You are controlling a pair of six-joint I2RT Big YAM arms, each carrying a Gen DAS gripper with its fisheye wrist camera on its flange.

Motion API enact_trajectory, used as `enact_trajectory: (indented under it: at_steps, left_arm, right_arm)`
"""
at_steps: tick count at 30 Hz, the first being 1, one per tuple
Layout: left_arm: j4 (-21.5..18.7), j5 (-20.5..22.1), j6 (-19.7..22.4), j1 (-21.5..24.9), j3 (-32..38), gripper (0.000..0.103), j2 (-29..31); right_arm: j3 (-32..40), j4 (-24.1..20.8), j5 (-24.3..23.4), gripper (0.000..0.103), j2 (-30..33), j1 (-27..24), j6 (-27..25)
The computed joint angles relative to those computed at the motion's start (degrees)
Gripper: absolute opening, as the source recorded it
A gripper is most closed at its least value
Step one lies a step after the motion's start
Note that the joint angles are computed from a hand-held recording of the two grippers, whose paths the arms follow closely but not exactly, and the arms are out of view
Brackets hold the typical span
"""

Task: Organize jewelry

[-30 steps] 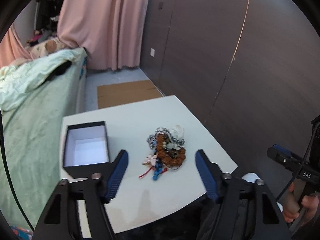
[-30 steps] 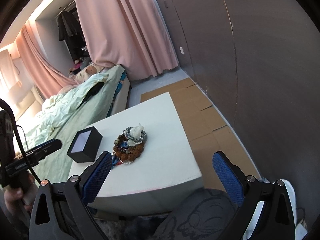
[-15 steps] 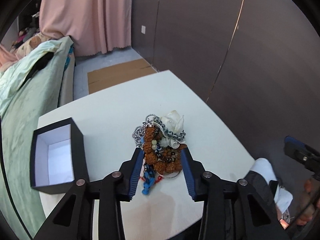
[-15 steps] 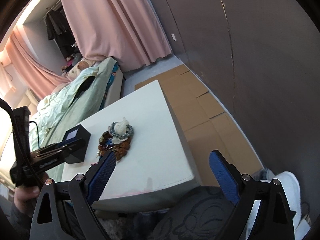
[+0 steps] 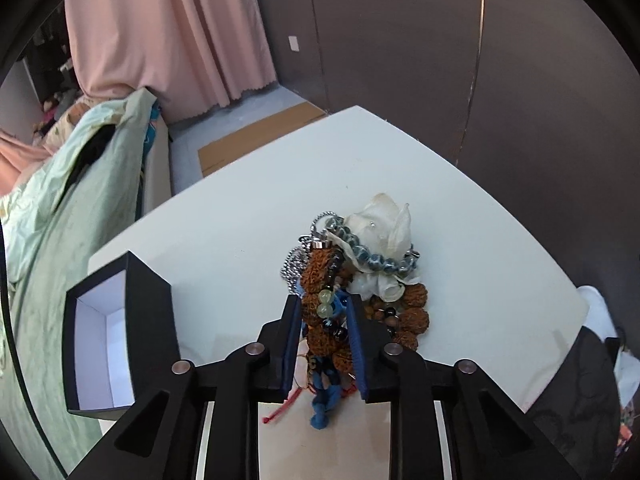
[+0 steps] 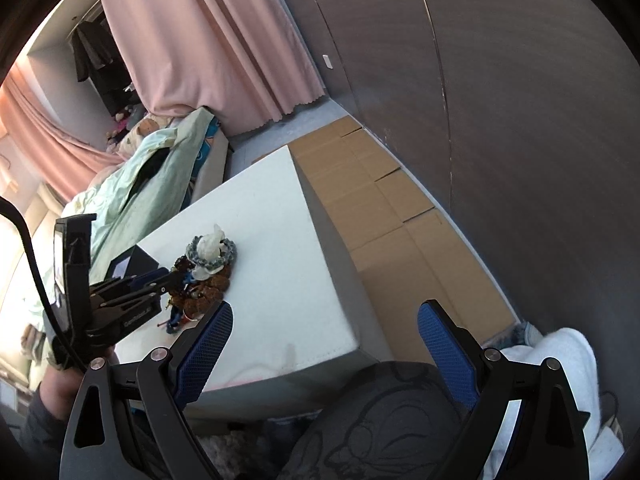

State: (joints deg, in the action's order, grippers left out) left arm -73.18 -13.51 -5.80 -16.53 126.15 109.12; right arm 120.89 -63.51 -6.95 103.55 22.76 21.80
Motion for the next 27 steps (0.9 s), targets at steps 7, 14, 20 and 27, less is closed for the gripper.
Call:
enact_trajectory:
  at_steps: [7, 14, 20, 27]
  left_arm:
    - [1.5, 1.4, 0.2, 0.7, -1.4, 0.008, -1.5]
    - [2.8, 4.9, -1.1, 1.6, -2.5, 0.008, -3.4]
    - [5.2, 8.5, -2.7, 2.8, -3.9, 0.008, -6.4]
    - [7.9, 10.6, -3.6, 4.4, -6.0, 0.008, -9.9]
  right_arm:
    - [0.6, -0.2, 0.1, 0.094, 0.6, 0.7, -0.3]
    - [0.4, 0.0, 0.6, 0.094, 0.3, 1.4, -0.8]
    - [1.3, -0.1, 0.1, 0.094, 1.0, 1.8, -0.3]
    - [4.3, -0.1, -1.1, 0.094, 3.0, 2.6, 0.9]
